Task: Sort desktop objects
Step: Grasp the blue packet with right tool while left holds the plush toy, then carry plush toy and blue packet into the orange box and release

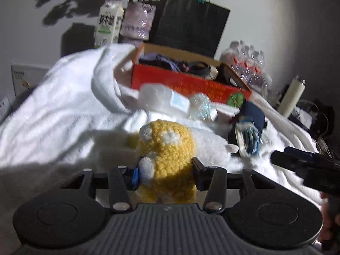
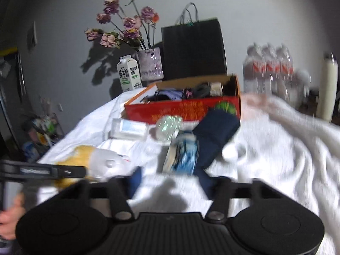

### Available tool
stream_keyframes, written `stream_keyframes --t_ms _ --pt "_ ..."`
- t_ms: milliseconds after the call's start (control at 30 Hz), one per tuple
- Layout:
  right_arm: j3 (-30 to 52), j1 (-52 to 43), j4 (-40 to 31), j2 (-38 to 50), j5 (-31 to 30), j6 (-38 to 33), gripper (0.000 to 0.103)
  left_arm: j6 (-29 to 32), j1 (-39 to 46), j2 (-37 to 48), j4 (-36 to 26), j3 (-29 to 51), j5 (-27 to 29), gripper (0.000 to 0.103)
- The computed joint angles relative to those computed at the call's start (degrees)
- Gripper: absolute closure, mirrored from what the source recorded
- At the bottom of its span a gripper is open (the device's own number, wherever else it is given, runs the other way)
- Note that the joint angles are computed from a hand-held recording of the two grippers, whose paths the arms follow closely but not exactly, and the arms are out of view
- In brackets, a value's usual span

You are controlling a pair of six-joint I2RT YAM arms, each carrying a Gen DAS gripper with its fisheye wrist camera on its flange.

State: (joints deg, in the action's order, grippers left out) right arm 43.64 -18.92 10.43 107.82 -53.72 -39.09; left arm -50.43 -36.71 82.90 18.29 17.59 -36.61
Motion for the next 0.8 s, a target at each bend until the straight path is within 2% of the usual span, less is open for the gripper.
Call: stream_keyframes --t_ms 33,133,200,233,300,333,467,600,700,767,800 --pt "-0.8 2.0 4.9 0.4 2.2 2.5 0.037 0.2 0.3 -0.9 -0.7 0.0 -0.7 0.056" --pt "1.0 7.9 11.4 4.2 8.4 7.2 0.042 0.5 1.2 -2.2 -1.1 -0.1 -0.9 0.056" --pt "1.2 11.8 17.1 7.0 15.0 9.8 0.057 0.4 1.3 -2.0 -1.2 0.0 -0.8 0.056" --pt "1.2 13.2 19.4 8.3 17.7 9.8 0.079 0.3 1.1 -1.8 -1.4 0.2 -1.0 0.056" --pt "0.1 13.4 22.3 9.0 18.2 10.5 0.087 -0.1 0.4 -1.6 -1.9 0.2 -1.6 0.056" --pt "0.0 12.5 20.1 8.3 16.2 10.1 0.092 -0.5 0.1 -1.7 -2.3 0.2 -1.9 0.056" --pt "-4.4 7.2 18.6 2.4 11.5 8.7 0.094 -3.0 -2.1 -4.8 -5.6 -0.2 -2.9 0.056" --pt "-4.3 -1.8 6.0 -6.4 0.6 5.5 0.093 -1.9 -3.6 -12.4 -10.5 0.7 -3.2 0.056" --pt "-0.2 -5.4 -2.4 -10.3 -4.6 4.1 0.093 6.4 3.1 -19.5 -13.5 3.5 3.4 0.056" --pt "5.7 -5.5 -8.1 -10.1 -7.1 3.8 0.093 11.9 10.2 -19.3 -14.9 8.2 9.8 0.056" --pt "8.1 -4.6 -8.0 -9.7 -7.0 5.5 0.092 14.8 13.7 -17.2 -14.7 11.1 12.5 0.056"
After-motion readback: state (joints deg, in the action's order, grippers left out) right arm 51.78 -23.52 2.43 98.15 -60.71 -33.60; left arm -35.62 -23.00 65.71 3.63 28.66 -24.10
